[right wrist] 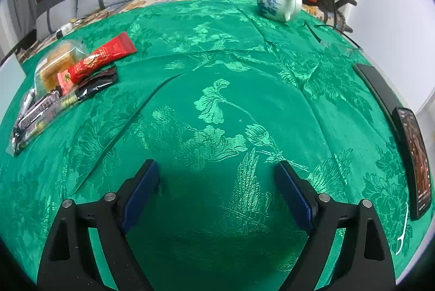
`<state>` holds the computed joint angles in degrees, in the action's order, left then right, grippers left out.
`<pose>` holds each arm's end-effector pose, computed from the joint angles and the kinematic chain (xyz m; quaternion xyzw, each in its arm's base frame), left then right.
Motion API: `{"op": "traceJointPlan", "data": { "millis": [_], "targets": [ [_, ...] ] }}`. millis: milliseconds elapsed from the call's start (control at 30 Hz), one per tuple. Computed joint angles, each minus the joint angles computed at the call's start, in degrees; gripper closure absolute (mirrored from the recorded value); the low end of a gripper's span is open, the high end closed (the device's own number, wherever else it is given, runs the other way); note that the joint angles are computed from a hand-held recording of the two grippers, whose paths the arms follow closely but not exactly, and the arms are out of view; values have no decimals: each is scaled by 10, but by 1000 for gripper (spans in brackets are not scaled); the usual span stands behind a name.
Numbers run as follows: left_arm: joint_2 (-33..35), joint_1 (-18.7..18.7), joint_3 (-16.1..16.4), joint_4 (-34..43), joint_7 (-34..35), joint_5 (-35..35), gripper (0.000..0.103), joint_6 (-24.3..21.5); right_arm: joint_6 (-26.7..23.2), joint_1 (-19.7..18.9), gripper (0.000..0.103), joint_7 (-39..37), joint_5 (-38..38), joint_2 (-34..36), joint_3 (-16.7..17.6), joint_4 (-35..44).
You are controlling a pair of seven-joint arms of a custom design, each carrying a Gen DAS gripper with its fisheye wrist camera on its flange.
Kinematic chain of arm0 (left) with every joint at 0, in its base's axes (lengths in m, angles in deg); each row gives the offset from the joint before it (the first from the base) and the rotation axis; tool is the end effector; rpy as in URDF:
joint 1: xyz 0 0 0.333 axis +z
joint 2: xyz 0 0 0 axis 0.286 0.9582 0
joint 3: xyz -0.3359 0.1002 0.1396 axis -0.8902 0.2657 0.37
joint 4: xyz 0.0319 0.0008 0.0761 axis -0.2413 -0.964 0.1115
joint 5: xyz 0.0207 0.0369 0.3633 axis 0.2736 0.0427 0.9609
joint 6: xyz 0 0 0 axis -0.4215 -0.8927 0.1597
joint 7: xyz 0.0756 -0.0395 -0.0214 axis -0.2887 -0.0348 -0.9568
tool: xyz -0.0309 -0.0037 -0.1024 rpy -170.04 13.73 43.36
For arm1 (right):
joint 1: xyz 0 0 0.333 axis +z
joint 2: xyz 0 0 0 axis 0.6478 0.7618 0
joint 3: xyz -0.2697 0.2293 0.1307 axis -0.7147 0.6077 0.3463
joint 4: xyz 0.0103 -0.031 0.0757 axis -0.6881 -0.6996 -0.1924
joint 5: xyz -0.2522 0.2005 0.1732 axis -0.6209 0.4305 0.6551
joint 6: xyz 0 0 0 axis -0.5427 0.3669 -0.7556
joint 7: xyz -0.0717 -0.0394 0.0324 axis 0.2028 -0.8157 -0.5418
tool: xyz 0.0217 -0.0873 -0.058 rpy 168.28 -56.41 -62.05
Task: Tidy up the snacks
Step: 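Move both open tools back over the bedspread, then move the left tool over the remaining snack pile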
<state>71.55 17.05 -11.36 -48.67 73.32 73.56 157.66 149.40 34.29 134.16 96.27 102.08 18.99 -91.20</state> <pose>0.5181 -0.0700 0.4312 -0.8069 0.4890 -0.1613 0.2895 0.6747 -0.0346 0.3312 -0.6926 0.6420 -0.2292 0.2356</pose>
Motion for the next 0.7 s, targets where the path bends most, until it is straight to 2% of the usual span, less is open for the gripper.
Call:
{"op": "traceJointPlan", "data": {
  "millis": [200, 267, 367, 400, 467, 567, 667, 700],
  "targets": [
    [3, -4, -1, 0, 7, -2, 11, -5, -1, 0, 13, 1, -1, 0, 0, 1],
    [-5, -13, -4, 4, -37, 42, 11, -33, -1, -1, 13, 0, -1, 0, 1, 1],
    [-40, -43, -32, 7, -177, 183, 10, -138, -2, -1, 13, 1, -1, 0, 1, 2],
    [-48, -49, -41, 7, -201, 212, 9, -155, -2, -1, 13, 1, -1, 0, 1, 2],
    [-57, -64, -58, 15, -226, 260, 1, -169, -2, -1, 13, 1, -1, 1, 1, 2],
    [-47, -78, -66, 36, -217, 277, 0, -138, -2, -1, 13, 1, -1, 1, 1, 2],
    [0, -84, -63, 68, -170, 244, 0, -39, -2, -1, 13, 1, -1, 1, 1, 2],
    [17, -86, -62, 74, -154, 226, 0, -20, -2, -1, 13, 1, 0, 1, 1, 2]
  ]
}}
